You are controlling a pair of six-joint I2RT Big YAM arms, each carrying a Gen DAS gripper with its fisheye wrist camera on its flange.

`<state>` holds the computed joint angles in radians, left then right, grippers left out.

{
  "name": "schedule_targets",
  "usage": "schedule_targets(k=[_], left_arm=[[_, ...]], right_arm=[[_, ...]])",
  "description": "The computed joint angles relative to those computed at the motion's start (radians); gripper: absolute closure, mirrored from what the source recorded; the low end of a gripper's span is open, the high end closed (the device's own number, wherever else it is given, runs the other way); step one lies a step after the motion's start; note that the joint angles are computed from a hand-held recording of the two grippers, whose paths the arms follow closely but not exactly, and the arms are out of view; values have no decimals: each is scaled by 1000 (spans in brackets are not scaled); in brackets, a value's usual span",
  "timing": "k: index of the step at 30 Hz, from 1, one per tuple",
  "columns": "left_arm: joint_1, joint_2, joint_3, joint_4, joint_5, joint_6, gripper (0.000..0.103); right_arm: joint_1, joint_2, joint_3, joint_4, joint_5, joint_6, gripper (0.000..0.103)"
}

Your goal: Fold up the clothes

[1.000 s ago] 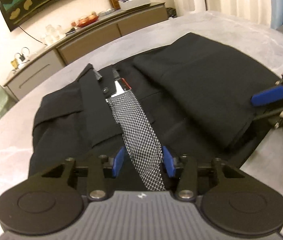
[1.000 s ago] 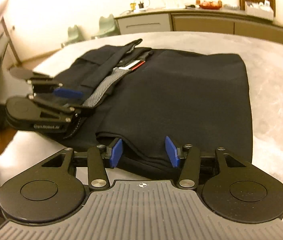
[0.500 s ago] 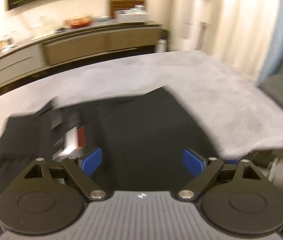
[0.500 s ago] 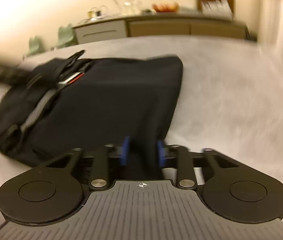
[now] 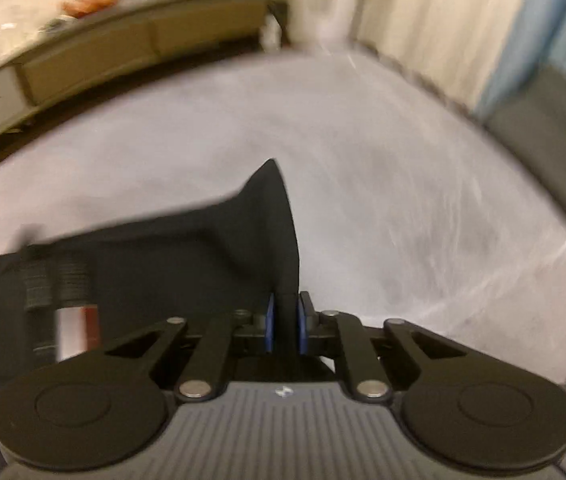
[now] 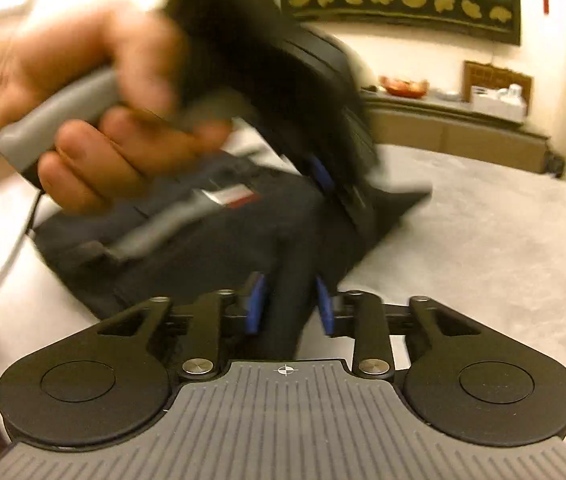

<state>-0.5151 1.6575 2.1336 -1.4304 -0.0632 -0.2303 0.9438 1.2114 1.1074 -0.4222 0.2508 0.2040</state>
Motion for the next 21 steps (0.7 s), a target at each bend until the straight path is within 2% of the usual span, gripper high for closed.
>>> schedule_targets(k=[2, 3, 5, 6, 7, 9, 11, 12, 13, 15, 17, 19, 20, 21], left_arm=[[104, -129, -108, 28, -11, 10, 92], [172, -188, -163, 37, -22, 19, 86], [294, -265, -262, 39, -96, 7, 68], [348, -299, -325, 45, -150, -35, 50], [391, -341, -396, 74, -182, -77, 43], [467, -448, -557, 162, -125, -173, 36], [516, -547, -709, 221, -59, -252, 36], [520, -576, -759, 213, -46, -274, 36], [518, -580, -776, 169, -35, -298, 38], [493, -593, -790, 150, -21, -266, 34], [407, -607, -810, 144, -81, -241, 29], [309, -627, -837, 175, -102, -282, 25], [251, -642, -855, 213, -65, -302, 25], [200, -655, -870, 257, 5, -291, 24]], right_arm=[[2, -14, 5, 43, -72, 24, 41], [14, -27, 0, 59, -103, 31, 37], [25, -21, 14, 57, -163, 27, 27], [34, 3, 33, 50, -181, 22, 27], [45, 36, 56, 39, -193, 11, 27], [69, 108, 109, 8, -207, -19, 27], [94, 159, 150, -27, -191, -62, 29], [109, 181, 166, -35, -179, -87, 29], [123, 201, 181, -42, -169, -112, 30], [139, 224, 195, -42, -171, -164, 31], [149, 249, 217, -51, -167, -195, 36], [138, 294, 270, -115, -108, -223, 39], [123, 300, 287, -157, -74, -214, 36], [100, 290, 286, -180, -29, -173, 35]])
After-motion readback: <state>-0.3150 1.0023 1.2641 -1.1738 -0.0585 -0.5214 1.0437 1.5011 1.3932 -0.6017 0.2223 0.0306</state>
